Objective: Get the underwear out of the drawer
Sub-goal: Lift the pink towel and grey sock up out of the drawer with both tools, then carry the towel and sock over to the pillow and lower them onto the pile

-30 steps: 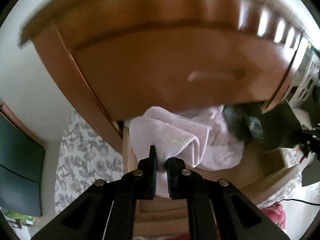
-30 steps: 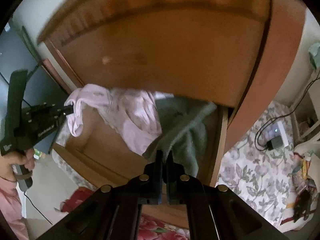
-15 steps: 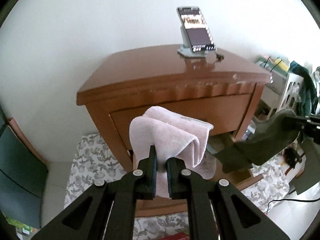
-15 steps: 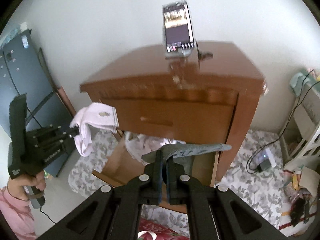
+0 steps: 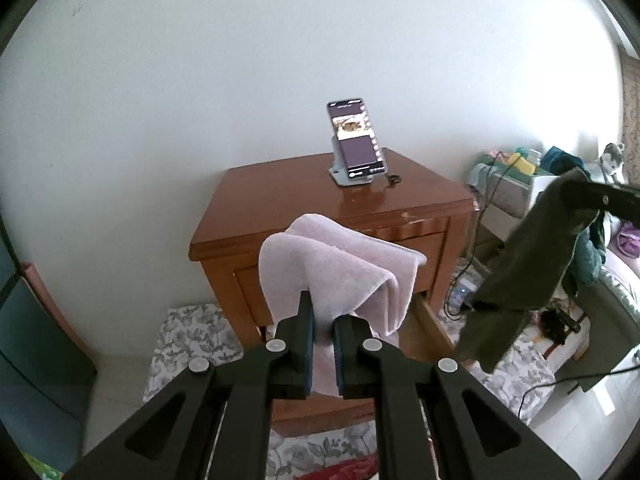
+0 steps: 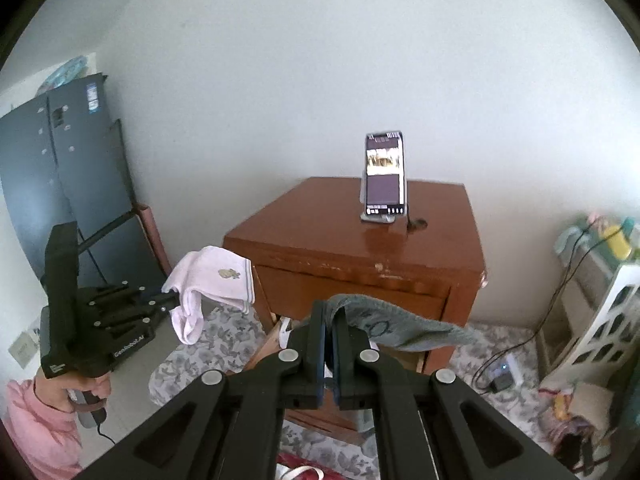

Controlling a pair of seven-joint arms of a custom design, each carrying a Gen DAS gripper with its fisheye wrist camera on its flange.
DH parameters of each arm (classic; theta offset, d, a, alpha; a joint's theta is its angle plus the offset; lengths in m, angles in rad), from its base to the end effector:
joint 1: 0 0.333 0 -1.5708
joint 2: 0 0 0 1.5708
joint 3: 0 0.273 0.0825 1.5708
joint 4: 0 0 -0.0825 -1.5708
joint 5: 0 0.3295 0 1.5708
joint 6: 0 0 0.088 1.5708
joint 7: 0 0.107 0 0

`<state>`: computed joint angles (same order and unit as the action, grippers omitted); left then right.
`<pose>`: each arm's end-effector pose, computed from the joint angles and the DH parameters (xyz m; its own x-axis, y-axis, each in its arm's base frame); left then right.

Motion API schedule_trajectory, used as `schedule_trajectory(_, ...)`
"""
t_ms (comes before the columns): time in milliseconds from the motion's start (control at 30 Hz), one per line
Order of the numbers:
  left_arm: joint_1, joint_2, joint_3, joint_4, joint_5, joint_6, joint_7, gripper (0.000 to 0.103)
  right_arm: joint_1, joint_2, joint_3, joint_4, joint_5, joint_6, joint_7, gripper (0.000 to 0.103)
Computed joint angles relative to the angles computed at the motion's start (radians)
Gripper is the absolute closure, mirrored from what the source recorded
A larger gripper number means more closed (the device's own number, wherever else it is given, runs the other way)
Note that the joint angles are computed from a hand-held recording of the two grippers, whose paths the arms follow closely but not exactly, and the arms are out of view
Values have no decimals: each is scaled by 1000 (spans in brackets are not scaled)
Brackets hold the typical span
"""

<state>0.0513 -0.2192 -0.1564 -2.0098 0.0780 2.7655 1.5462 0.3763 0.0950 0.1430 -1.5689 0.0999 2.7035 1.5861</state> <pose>0.4955 -0.0641 0.6372 -0.1042 -0.9905 -0.0895 -0.5525 0.1325 -0.8230 0.5079 0.2807 0.6704 0.4770 -0.8698 -0.1259 -0.4967 -0.1487 -0.8551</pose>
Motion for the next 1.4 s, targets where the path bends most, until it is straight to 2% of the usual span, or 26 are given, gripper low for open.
schedule_trajectory(133,-28,-96,18,-69,-71,-10,57,95,51,-69,10,-48,-166,3,144,100)
schedule_trajectory(267,-26,-200,4,-152,-77,-2,89,95,90,-130,39,-89,-333,8,291,100)
schedule_trajectory(400,-47,-305,4,-254,-105,10,147,95,99,-218,44,-163,-365,5,295,100)
schedule_trajectory(467,-55,-352,2,-302,-118,8,173,95,103,-259,46,-206,-367,11,289,100)
schedule_trajectory(633,-129,-467,33,-441,-196,7,278,95,121,-351,49,-315,-345,22,249,100)
schedule_trajectory(900,-221,-673,36,-666,-280,15,392,94,160,-506,54,-510,-327,42,181,100)
schedule_trajectory(1067,-217,-772,6,-741,-296,4,402,94,202,-580,31,-580,-281,64,141,100)
schedule_trajectory(1200,-222,-772,6,-755,-302,3,406,94,228,-627,26,-613,-263,80,110,100)
schedule_trajectory(1300,-215,-763,0,-772,-304,7,403,94,219,-657,44,-639,-279,76,112,100)
schedule_trajectory(1400,-213,-746,2,-791,-310,6,396,94,252,-663,23,-666,-257,49,80,100)
